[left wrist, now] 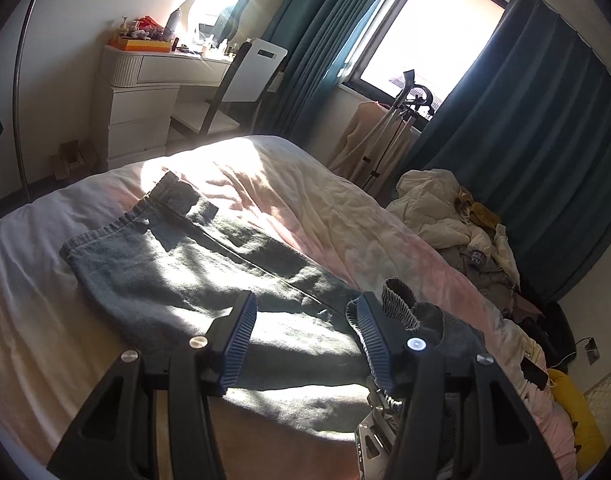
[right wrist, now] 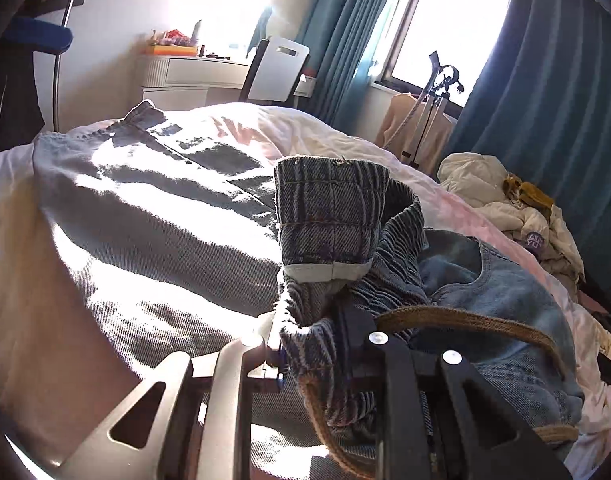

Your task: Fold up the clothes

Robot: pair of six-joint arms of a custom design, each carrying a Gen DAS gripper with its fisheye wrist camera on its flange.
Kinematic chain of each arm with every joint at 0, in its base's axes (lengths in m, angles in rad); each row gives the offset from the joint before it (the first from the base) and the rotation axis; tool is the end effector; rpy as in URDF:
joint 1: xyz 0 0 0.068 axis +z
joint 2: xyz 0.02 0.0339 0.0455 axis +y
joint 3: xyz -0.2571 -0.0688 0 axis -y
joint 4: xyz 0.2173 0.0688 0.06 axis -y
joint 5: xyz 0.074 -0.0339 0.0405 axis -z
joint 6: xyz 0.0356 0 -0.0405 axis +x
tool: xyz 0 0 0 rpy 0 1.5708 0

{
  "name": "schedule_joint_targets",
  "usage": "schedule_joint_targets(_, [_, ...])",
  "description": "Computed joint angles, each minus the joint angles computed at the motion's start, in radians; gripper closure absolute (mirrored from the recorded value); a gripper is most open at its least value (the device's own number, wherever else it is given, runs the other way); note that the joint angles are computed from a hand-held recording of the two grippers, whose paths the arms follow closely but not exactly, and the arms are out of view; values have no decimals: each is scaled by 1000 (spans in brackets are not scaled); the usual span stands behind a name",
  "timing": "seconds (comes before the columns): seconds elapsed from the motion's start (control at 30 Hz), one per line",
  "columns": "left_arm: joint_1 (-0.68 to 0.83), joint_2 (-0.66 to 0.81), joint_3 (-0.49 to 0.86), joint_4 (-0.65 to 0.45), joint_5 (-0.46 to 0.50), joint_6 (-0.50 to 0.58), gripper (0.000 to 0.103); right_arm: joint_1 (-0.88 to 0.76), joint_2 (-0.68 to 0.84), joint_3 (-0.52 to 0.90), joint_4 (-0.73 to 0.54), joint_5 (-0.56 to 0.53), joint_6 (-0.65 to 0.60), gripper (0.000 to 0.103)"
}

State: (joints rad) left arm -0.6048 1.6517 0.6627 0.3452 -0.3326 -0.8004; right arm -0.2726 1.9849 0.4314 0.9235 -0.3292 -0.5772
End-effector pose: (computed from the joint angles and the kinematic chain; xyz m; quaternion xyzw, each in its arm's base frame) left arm 0.2504 -0.1590 0.1566 -0.1598 0.8707 -0.1719 0.4322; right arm 0.2672 -0.0627 0.0692 -0.2068 0.8579 -0.0512 0.4676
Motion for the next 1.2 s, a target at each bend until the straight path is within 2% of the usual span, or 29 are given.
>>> schedule_joint_targets(0.17, [-3,77,36,65,52,-16,49,-29,-132,-37,-117,-64,-10,83])
schedule_joint_targets(0.27, [-13,126,58,90,78,-30,49,-54,-139,-8,-226,-139,-59,70])
schedule_joint_targets(0.33, [-24,147,72,100,81,-34,49,-105,-183,46,-423,-275,-110,42])
schedule_joint_targets(0.4, [-36,169,86,109,84,-39,49,-161,-257,74,-597,-371,-169,32])
schedule_joint_targets(0.53, [-70,212,134,111,65,6,49,-301,-330,217,-987,-474,-333,32])
schedule_joint_targets(0.63, [-86,273,214,75,83,43,49,-435,-311,357,-1194,-509,-453,32])
schedule_joint_targets(0.77, [-102,358,360,-73,71,46,49,-568,-214,521,-1237,-489,-452,32])
schedule_joint_targets(0.87, [-110,416,449,-165,55,46,49,-622,-105,657,-1219,-480,-342,32])
schedule_joint_targets(1.03, [-100,510,531,-259,23,15,49,-655,86,865,-1230,-488,-174,32])
schedule_joint_targets(1.2, [-61,575,560,-291,73,-36,49,-619,302,1106,-1406,-439,-94,32])
